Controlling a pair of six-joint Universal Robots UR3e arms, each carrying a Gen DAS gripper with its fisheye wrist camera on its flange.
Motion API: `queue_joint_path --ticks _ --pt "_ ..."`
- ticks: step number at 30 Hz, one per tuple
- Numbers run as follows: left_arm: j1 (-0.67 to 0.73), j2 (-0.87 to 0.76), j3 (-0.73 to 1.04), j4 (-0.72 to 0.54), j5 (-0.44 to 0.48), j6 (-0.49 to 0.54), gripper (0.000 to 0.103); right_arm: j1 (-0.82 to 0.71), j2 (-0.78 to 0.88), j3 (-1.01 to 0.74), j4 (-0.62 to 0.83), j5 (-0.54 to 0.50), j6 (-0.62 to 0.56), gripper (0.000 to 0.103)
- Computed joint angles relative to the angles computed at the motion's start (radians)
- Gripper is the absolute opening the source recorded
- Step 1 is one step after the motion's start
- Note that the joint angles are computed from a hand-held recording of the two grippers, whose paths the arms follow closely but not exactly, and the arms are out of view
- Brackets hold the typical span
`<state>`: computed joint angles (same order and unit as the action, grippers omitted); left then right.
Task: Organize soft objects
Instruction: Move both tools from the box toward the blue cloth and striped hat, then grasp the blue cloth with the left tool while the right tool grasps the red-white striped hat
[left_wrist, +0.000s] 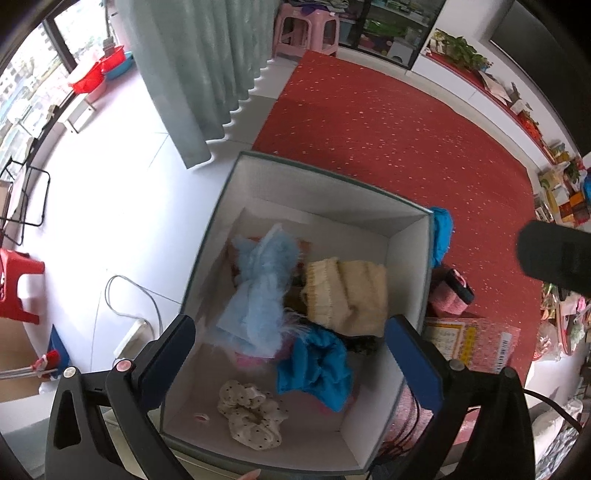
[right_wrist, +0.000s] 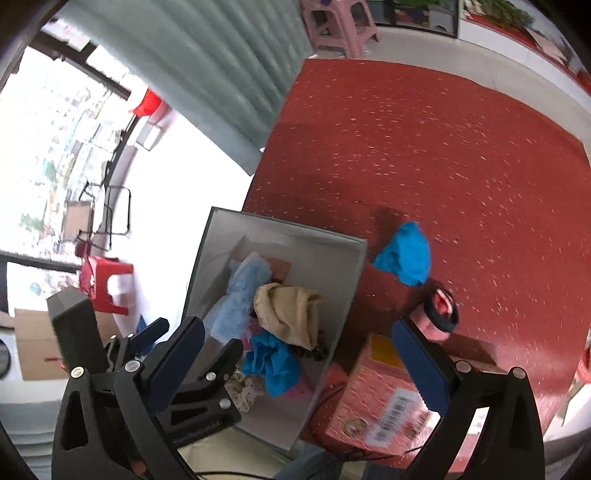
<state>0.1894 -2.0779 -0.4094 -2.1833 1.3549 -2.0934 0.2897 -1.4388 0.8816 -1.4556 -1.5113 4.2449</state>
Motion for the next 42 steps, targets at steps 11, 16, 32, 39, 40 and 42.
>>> queue_joint_path --ticks 11,16,32,39,40,42 --pt "-0.094 0.057 -0.019 -0.062 -0.018 -0.001 0.103 -0.220 -0.464 0.529 0.064 0.055 0.026 0.102" --pt "-0.142 0.089 -0.048 -0.067 -0.005 -0.017 0.103 -0.375 -0.649 0.838 0.026 0.190 -0.047 0.102" --pt "-0.385 -0.038 0.117 -0.041 0.068 -0.238 0.103 -0.530 -0.581 1.265 -0.312 0.431 -0.277 0.099" --pt "-0.546 -0.104 0.097 0.031 0.116 -0.335 0.103 -0.569 -0.658 1.342 -0.303 0.475 -0.321 0.040" --pt "-0.569 -0.096 0.049 0.070 0.127 -0.352 0.103 -0.587 -0.693 1.364 -0.294 0.487 -0.329 0.038" --pt "-0.605 -0.082 -0.036 0.147 0.148 -0.379 0.103 -0.669 -0.823 1.400 -0.175 0.504 -0.397 0.037"
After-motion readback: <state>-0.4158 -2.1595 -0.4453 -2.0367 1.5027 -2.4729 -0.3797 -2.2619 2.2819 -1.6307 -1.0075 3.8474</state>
